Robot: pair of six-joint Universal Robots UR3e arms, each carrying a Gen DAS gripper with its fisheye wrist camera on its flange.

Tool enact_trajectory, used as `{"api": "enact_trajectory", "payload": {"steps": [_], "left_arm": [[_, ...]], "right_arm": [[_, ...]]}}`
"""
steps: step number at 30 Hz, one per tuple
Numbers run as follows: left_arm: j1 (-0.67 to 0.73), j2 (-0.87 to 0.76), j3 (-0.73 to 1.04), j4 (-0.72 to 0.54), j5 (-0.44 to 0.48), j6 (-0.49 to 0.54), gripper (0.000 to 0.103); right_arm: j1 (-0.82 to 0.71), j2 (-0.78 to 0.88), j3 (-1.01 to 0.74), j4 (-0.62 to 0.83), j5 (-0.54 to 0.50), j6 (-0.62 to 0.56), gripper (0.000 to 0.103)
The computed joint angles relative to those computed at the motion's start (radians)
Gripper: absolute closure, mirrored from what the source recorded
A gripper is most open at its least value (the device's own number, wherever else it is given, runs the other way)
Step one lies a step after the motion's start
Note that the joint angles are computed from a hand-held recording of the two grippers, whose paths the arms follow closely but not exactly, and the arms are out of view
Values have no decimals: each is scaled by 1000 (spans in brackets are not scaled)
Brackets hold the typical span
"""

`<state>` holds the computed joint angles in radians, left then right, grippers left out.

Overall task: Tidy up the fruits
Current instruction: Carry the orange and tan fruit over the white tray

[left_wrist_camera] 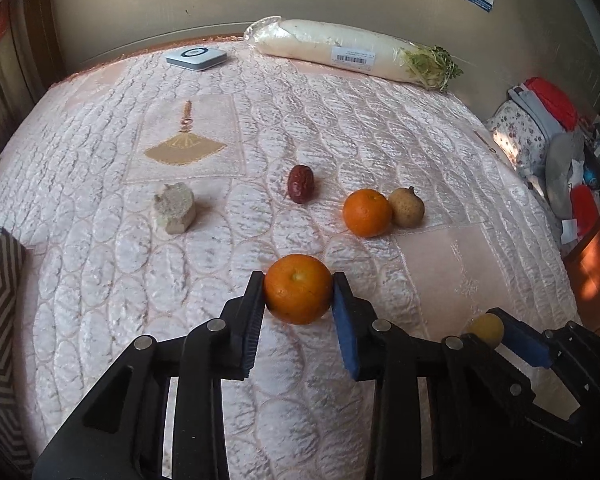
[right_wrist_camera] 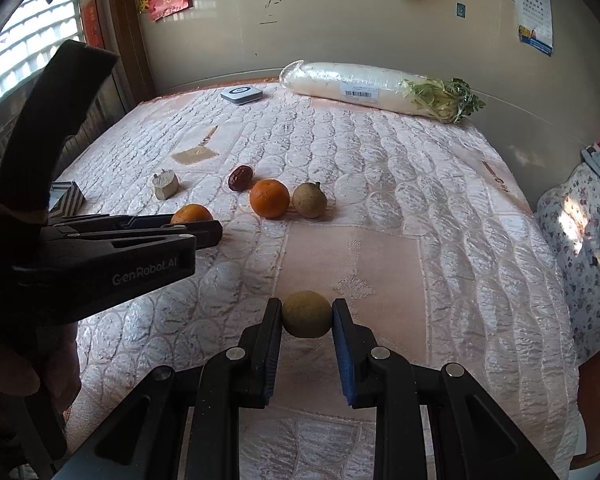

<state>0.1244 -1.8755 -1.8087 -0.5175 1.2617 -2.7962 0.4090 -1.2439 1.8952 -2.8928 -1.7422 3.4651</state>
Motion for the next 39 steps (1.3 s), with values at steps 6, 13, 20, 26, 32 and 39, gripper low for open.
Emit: {"api": "enact_trajectory", "payload": {"steps": [6, 13, 20, 26, 32, 39], "left_arm": [[105, 161, -174, 58, -4, 67, 71], [274, 316, -328, 90, -40, 160, 71], [464, 420, -398, 55, -102, 253, 71], [594, 449, -406, 23, -144, 305, 71], [702, 465, -405, -2, -185, 352, 71], [807, 469, -394, -39, -221, 399, 71]], "right_arm": [[48, 26, -37, -19, 4, 21, 79], [130, 96, -143, -24, 2, 49, 79], [210, 206, -330, 45, 3, 55, 79], [266, 310, -520, 126, 5, 41, 79], [309, 407, -711, 214, 4, 33, 79], [349, 523, -957, 344, 11, 2, 79]]}}
